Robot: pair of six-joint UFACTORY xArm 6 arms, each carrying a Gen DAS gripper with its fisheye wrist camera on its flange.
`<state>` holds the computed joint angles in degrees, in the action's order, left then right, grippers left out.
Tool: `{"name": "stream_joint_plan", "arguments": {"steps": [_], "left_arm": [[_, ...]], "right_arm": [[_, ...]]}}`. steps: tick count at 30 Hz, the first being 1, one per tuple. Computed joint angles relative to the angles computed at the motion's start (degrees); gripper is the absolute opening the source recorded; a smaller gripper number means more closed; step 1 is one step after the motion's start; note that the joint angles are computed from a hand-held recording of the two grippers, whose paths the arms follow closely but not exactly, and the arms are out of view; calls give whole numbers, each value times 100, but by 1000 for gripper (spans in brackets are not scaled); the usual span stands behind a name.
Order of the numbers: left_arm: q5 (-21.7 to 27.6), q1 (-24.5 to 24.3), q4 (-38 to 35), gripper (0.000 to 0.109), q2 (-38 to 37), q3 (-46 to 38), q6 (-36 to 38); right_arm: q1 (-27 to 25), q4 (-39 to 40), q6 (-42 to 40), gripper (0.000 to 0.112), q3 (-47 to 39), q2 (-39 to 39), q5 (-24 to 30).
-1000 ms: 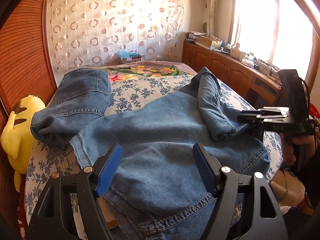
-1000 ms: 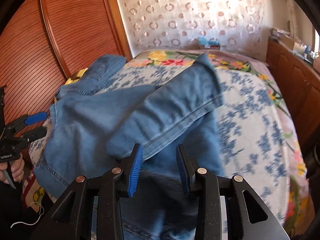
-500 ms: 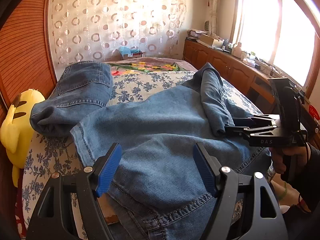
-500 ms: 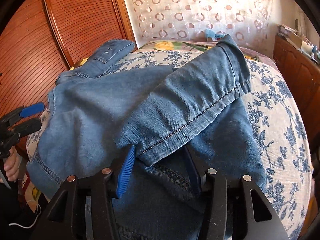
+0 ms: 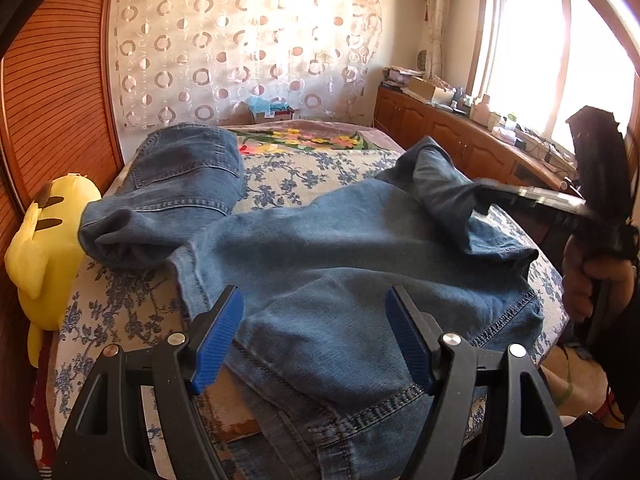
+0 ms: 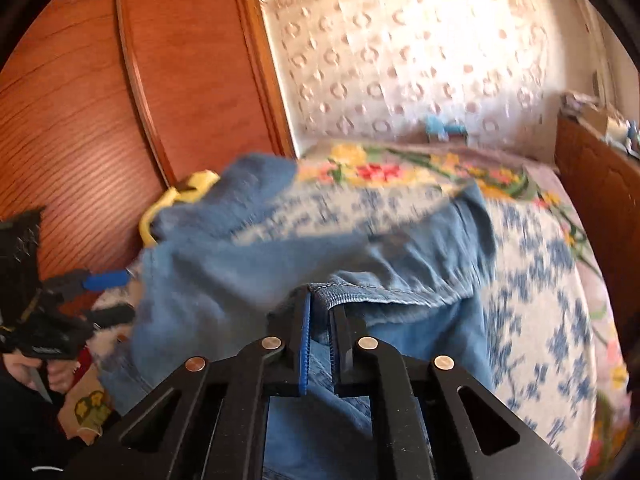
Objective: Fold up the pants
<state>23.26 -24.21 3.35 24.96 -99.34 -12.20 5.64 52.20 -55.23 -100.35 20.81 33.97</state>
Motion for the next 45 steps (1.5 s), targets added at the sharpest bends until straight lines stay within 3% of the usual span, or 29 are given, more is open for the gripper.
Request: {"name": "stream_joint_plan", "arguments": {"steps": [9,13,15,18,19,23,25,37,41,45], "left_arm": [[-259,212,295,74,-376,419,-370],[-332,307,397,74,-528,572,-466],[-322,331,416,74,-545,576,-486],[-334,363,408,74,-537,589,-481],[-333,363,394,74,-514,570,-476],[-316,313,256,74,-400,484,-345],[-280,258,164,74,-301,384,-219],[329,-173,-171,75,666,-1039,446],[494,-287,-244,75,919,-1476,618],[637,-368,-230,74,1057,-1720,687]], "right_arm": [[195,489,-655,7,-91,-432,518],[222,559,-773,7,-53,-571,1080],[251,318,-649,7,-72,-553,1181],[208,-407,-128,18,-418,-260,1344],[203,-614,-19,24,-440,-211,1316],[103,-932,26,29,-378,-142,1336],[132,-1121,135,39,-387,-128,1283],[-223,-1541,587,42,593,-609,695],[-258,-1962,1017,42,496,-340,456],[-288,-1854,1135,42,451,-195,405]]}}
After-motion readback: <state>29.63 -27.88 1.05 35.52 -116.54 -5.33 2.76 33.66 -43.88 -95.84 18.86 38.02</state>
